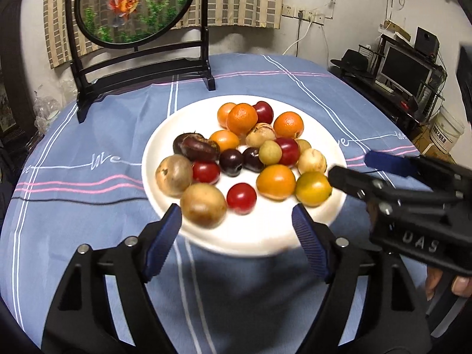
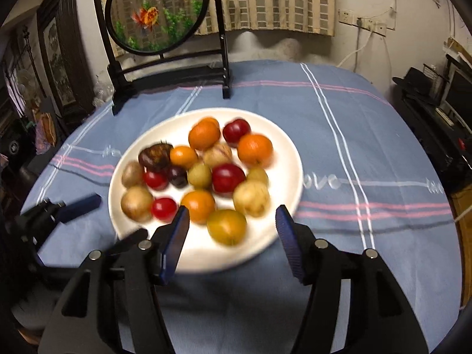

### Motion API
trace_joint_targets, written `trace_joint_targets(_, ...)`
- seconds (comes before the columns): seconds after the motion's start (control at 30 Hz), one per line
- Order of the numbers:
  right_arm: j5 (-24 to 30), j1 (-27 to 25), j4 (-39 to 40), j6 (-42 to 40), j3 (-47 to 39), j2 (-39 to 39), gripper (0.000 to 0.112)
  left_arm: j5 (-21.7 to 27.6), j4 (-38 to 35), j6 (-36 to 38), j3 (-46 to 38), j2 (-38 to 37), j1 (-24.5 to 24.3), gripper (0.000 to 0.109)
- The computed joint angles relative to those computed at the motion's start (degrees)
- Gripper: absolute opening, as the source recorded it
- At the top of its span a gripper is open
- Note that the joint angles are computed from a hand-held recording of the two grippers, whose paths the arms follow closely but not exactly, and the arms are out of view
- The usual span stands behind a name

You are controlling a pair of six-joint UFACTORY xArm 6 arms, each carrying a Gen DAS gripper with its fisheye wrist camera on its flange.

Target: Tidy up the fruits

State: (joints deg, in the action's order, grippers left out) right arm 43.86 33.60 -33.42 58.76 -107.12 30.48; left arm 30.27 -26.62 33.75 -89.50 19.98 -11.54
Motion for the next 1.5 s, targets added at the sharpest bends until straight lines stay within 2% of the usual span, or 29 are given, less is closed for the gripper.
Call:
trace_joint_targets(0.17,-1.7,1.3,-4.2,6.4,8.4,-6.0,0.064,-2.9,-0.3,3.1,6.7,-5.2,0.0,0.085)
trace_joint_targets(0.33,-1.4,2.5,-7.0,10.5,13.3,-9.6,0.064,-4.2,-1.8,4.3,11.5,-9.0,0.6,0.090)
trace_joint_targets(0.43,-1.7,3.1,-7.9,12.1,15.8,-10.9,0.064,-5.2,-2.2,5.2,14.8,-11.3,0.9,0.090)
trace_joint_targets(0.5,-1.4,3.7,-8.3,12.6,17.2,-11.5,0.064,-7.7,-2.0,5.1,18.2,-13.1,1.0,0.092)
trace_joint_targets(0.73,-2.0,4.7,-7.6,13.6,20.6,-12.5,0.064,-9.8,-2.0,5.9,23.9,-16.1,1.1,0.095)
trace_joint_targets(1.13,-0.4,5.7,-7.5,13.2,20.9,-12.3,0.064,-11.5,-1.3,3.2,26.0,-17.5,1.5,0.097)
trace_joint_targets(1.37,0.4,6.0,-7.7,13.2,20.8,-12.4,0.064,-9.2,-2.2,2.7,25.0,-17.4,2.1,0.098)
trace_joint_targets(1.5,0.8,6.0,-7.5,13.0,20.7,-12.4,0.064,-11.0,1.1,0.0,26.1,-17.6,1.8,0.098)
